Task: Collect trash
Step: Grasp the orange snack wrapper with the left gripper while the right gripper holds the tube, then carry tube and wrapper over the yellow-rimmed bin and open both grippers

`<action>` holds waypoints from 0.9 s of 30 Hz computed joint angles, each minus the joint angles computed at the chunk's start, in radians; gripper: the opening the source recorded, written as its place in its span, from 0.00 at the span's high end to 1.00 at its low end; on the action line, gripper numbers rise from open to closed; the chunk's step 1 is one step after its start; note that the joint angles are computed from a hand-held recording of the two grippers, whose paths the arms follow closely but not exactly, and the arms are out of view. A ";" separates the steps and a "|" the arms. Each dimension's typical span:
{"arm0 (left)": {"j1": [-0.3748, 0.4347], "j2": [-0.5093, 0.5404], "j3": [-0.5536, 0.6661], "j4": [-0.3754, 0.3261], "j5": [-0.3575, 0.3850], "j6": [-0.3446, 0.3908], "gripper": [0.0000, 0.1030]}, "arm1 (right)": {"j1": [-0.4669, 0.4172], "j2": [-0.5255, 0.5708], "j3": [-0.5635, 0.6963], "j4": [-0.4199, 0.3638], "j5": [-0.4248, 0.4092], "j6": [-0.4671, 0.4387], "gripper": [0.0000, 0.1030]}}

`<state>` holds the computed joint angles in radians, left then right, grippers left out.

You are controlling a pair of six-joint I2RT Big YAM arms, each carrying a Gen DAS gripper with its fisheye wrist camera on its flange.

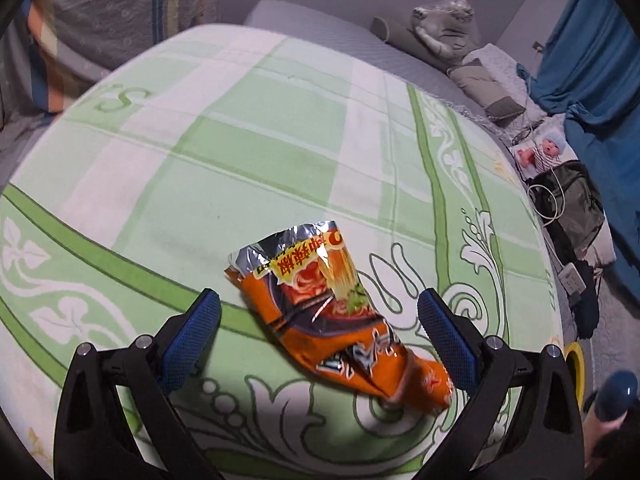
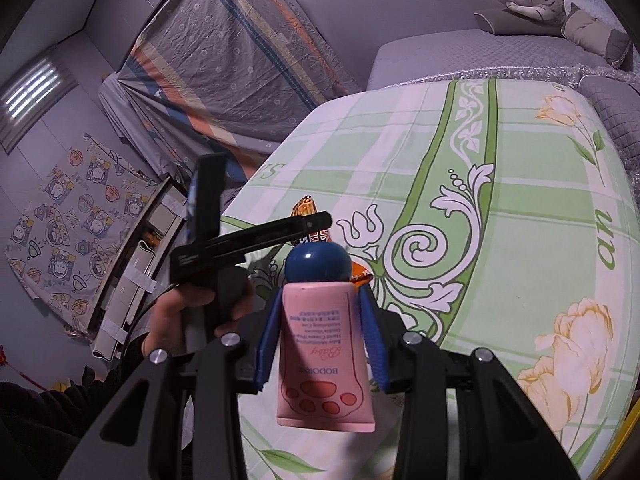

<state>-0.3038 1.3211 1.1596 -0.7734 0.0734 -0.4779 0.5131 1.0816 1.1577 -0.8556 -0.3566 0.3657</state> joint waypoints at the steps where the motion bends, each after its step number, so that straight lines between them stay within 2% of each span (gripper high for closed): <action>1: 0.002 0.010 0.006 -0.009 0.004 -0.011 0.09 | -0.001 -0.003 -0.004 0.005 -0.004 0.001 0.65; 2: -0.001 0.014 0.008 -0.006 -0.011 -0.011 0.10 | -0.005 -0.006 -0.010 0.011 -0.010 0.002 0.65; 3: -0.005 0.013 0.008 -0.005 -0.030 -0.003 0.23 | -0.008 -0.008 -0.013 0.014 -0.013 0.003 0.65; 5: -0.010 0.019 0.015 -0.009 -0.062 0.006 0.40 | -0.013 -0.016 -0.021 0.019 -0.013 0.007 0.65; 9: 0.004 0.007 0.006 0.001 -0.032 0.004 0.66 | -0.025 -0.032 -0.038 0.026 -0.014 0.017 0.65; 12: 0.000 -0.014 -0.003 0.008 -0.029 0.012 0.71 | -0.030 -0.047 -0.048 0.028 -0.013 0.026 0.65; 17: -0.016 -0.097 -0.035 0.033 0.000 0.016 0.72 | -0.042 -0.078 -0.075 0.047 -0.022 0.051 0.65; 23: -0.108 -0.242 -0.070 0.058 -0.056 0.065 0.72 | -0.063 -0.143 -0.121 0.070 -0.051 0.099 0.65; 27: -0.192 -0.291 -0.058 0.056 -0.115 0.107 0.72 | -0.092 -0.201 -0.155 0.072 -0.056 0.131 0.65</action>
